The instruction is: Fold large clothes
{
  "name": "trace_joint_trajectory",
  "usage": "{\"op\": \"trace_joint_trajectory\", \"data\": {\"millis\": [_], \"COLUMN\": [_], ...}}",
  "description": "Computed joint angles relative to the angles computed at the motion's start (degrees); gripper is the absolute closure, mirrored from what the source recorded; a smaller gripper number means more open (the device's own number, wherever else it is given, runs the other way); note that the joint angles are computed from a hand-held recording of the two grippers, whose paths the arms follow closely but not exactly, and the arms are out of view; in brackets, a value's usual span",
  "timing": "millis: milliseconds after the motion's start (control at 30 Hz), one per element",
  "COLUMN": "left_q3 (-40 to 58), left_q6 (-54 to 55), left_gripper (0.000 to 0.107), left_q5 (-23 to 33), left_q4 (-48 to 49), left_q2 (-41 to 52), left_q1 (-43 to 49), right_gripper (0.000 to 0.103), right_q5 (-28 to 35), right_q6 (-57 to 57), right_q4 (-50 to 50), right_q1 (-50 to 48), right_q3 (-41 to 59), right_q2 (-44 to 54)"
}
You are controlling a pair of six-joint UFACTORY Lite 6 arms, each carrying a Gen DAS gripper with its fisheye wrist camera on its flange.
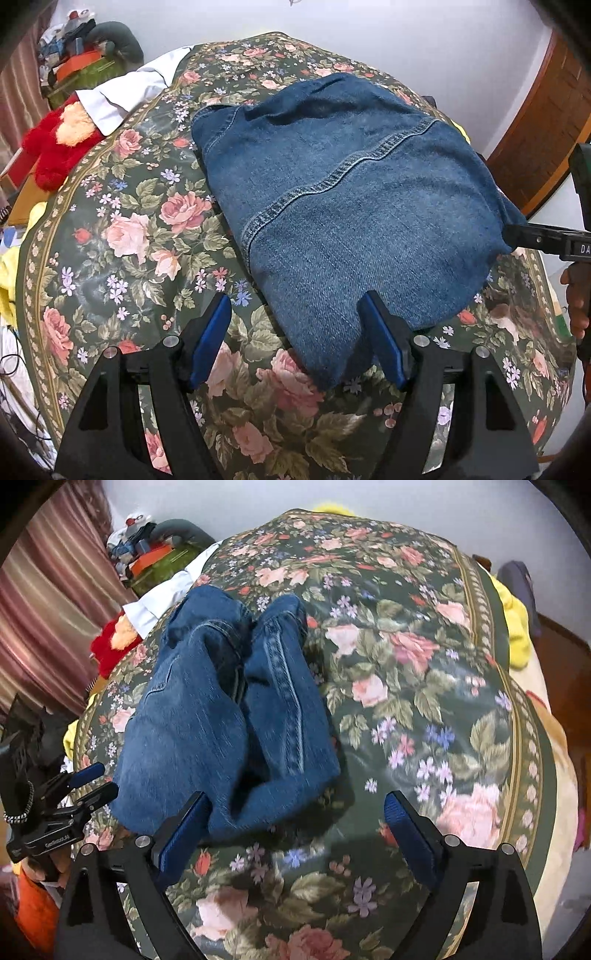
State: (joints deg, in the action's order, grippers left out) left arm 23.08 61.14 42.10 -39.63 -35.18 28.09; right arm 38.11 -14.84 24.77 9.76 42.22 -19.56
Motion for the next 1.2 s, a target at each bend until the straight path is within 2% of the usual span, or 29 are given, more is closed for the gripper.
{"op": "trace_joint_trajectory", "data": {"millis": [200,333,433,600,700,800,867,1000,1133,1200], "left_q3": [3.39,11.38,17.44,24.42,26.54,28.81,29.14,29.83,33.48,35.41], "left_q6": [6.95,10.36,8.94,4.92,3.05,0.59,0.1,2.79,3.01,2.65], "left_gripper": [0.033,0.033,0.033,0.033,0.033,0.033,0.033,0.019,0.018,0.015], "left_q5": [6.02,8.38,7.64,6.5,6.34,7.9,7.41,6.21,9.32,10.98], "left_q4": [1.38,-1.05,-3.72,-6.19,-7.93,-9.08,-10.91,-16.63,-20.42,-22.03], "left_q2": [0.25,8.36,14.84,24.74,31.82,39.71,43.91,50.25,56.13,59.17], "left_q1": [8.81,15.2,15.51,11.68,9.02,7.06,5.84,3.82,2.68,2.02], "right_gripper": [0.009,0.009,0.009,0.009,0.009,0.009,0.009,0.008,0.005,0.005], "right_q5": [4.08,7.83,8.72,8.69,11.49,11.79,13.2,19.21,21.72,23.76], "right_q6": [2.19,-0.22,-3.05,-2.57,-6.01,-7.01,-9.58,-15.6,-18.63,-19.56], "right_q4": [-1.85,-0.54,1.54,2.07,4.85,5.13,8.77,17.95,22.42,25.27], "right_q1": [-0.15,-0.79,-0.71,0.57,0.97,1.45,0.01,-4.91,-6.03,-6.56], "right_q3": [1.45,6.53,12.06,23.67,30.37,33.78,35.13,39.14,41.56,43.54], "right_q2": [-2.84,-1.81,1.24,12.19,21.92,29.83,34.42,42.46,47.73,51.1]}}
